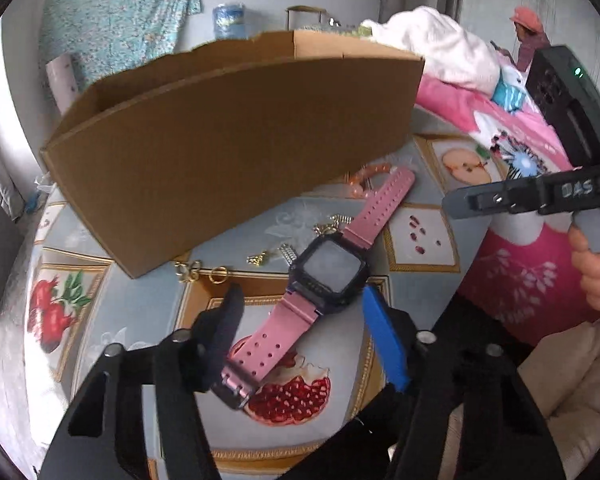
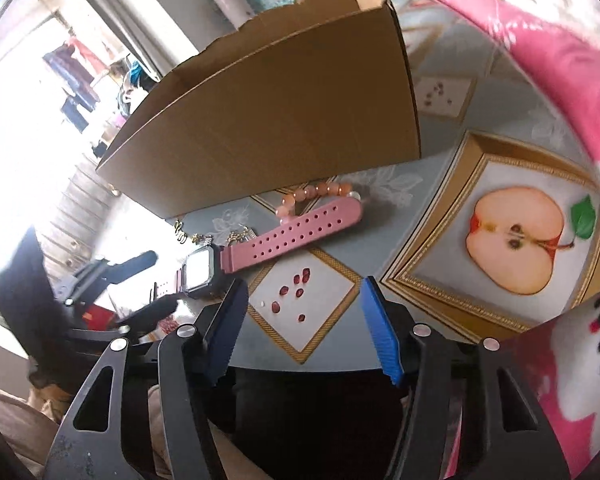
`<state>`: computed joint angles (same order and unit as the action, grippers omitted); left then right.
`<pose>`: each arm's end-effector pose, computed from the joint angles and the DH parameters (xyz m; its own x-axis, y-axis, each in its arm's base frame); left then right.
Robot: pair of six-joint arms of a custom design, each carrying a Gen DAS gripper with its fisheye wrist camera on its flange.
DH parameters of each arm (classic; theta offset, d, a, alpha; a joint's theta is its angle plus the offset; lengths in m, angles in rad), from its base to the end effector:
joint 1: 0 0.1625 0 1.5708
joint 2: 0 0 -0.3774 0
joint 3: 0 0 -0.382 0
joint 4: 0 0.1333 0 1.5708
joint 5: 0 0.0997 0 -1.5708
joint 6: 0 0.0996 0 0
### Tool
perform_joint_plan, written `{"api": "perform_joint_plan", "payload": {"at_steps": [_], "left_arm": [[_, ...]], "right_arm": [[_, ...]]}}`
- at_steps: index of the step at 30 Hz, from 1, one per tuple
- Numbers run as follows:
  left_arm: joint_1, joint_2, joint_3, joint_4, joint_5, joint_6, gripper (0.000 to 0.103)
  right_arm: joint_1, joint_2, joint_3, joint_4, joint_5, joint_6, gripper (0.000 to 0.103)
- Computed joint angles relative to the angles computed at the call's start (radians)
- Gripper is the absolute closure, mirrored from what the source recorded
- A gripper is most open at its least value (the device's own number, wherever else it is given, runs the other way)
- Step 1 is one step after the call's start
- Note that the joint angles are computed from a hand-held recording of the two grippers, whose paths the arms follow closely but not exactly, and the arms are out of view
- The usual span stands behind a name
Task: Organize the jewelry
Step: 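Grasp one pink strap end of the smartwatch with the left gripper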
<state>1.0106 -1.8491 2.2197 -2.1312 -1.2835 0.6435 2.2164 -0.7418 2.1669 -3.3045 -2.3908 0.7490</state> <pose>-0.0589 -0.3978 0.3120 -0.3596 0.8706 -0.3358 0.9219 0.3870 0.0160 0.3187 -0.3225 0.0051 -0.8873 0.3475 0.3034 0.0422 0.7161 -0.6968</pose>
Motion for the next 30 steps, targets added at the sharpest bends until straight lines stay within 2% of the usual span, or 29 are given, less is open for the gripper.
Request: {"api": "perform_joint_plan", "payload": {"at_steps": [5,7,12,15,18,22,25,27,30], "left_arm": [[0.000,0.040,0.004,-0.008,0.003,0.027,0.049],[-0.007,0.049,0.014,-0.023,0.010,0.034,0.050],[-0.004,0.053,0.020,-0.040,-0.008,0.058,0.059],[0.012,0.064,-0.002,-0.020,-0.036,0.062,0.061],[0.040,0.084,-0.039,0.019,-0.085,0.059,0.062],[0.084,0.117,-0.092,0.073,-0.158,0.049,0.062],[0.144,0.172,-0.170,0.152,-0.256,0.022,0.063],[0.184,0.214,-0.225,0.211,-0.320,0.007,0.067],[0.232,0.263,-0.285,0.269,-0.393,-0.013,0.068]], "right_arm": [[0.000,0.010,0.003,-0.019,0.020,-0.004,0.049],[0.010,0.026,-0.031,0.001,0.033,0.007,0.049],[-0.011,0.023,-0.017,-0.090,0.131,0.004,0.051],[-0.028,0.028,-0.011,-0.149,0.193,0.008,0.054],[-0.048,0.040,0.000,-0.226,0.253,0.008,0.054],[-0.103,0.080,0.018,-0.386,0.396,0.026,0.054],[-0.149,0.119,0.026,-0.491,0.492,0.057,0.054],[-0.171,0.140,0.029,-0.540,0.539,0.074,0.054],[-0.192,0.169,0.023,-0.586,0.597,0.093,0.056]]}}
